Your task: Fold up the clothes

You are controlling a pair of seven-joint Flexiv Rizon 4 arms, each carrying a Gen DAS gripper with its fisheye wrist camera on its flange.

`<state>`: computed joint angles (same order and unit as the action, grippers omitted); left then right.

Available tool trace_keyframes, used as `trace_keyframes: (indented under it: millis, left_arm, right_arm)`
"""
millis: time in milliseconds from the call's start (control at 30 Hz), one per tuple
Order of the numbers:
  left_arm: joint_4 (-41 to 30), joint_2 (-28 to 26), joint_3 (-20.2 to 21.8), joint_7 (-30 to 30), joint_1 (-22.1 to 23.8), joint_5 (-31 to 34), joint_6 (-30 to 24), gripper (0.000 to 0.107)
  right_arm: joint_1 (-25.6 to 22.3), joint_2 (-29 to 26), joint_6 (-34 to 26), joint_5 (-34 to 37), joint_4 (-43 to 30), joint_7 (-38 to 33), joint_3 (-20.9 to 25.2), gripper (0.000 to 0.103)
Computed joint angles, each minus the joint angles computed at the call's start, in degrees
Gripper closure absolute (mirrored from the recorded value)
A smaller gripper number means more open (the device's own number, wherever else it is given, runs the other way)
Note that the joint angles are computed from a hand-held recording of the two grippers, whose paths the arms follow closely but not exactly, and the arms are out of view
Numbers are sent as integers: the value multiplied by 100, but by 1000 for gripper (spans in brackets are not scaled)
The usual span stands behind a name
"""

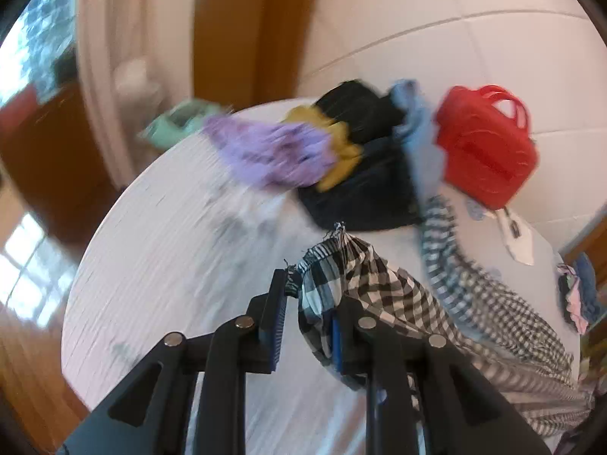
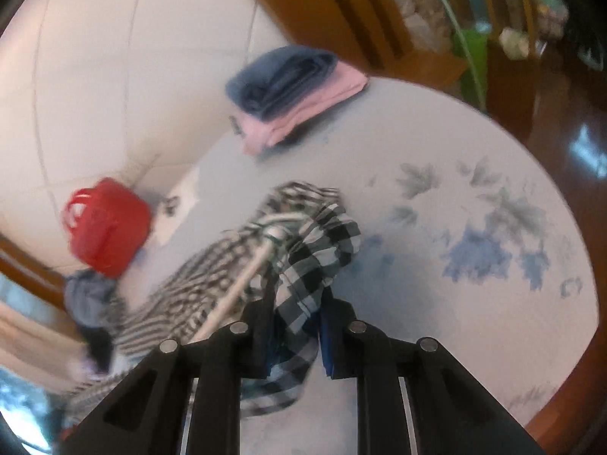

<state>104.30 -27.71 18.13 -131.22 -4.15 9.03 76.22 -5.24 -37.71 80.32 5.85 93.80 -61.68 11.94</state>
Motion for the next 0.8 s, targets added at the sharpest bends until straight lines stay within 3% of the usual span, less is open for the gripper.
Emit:
trace_keyframes:
  millis: [200, 300, 400, 433, 467, 567, 600, 667, 800]
  left_arm:
    - [258, -350, -272, 370, 196, -153, -521, 87]
    - [304, -564, -415, 559, 327, -360, -875, 80]
    - [442, -444, -254, 470, 275, -298, -879, 44]
    - [512, -354, -175, 400, 244, -231, -762, 32]
    - [569, -265, -87, 317, 204, -149, -623, 30]
    - [484, -151, 136, 145, 99, 92, -518, 30]
    - [412, -178, 129, 154, 117, 122, -570, 30]
    - [254, -293, 74, 210, 176, 153, -673, 30]
    - [18, -601, -174, 449, 296, 65, -771, 30]
  right_arm:
    - [30, 223, -1000, 168, 544, 138, -32, 85]
    - [11, 156, -1234, 407, 679, 191, -28, 85]
    - [189, 245, -1396, 340, 848, 485, -309, 75]
    - [263, 315, -1393, 288, 940, 633, -430, 67]
    - [319, 387, -1326, 246, 1047, 768, -532, 62]
    - [246, 443, -1074, 307, 1143, 873, -506, 60]
    - [229, 434, -1033, 318, 1139, 901, -489, 58]
    - [231, 380, -1025, 302, 1086, 970, -469, 40]
    - [174, 273, -930, 365, 1012, 979, -325, 31]
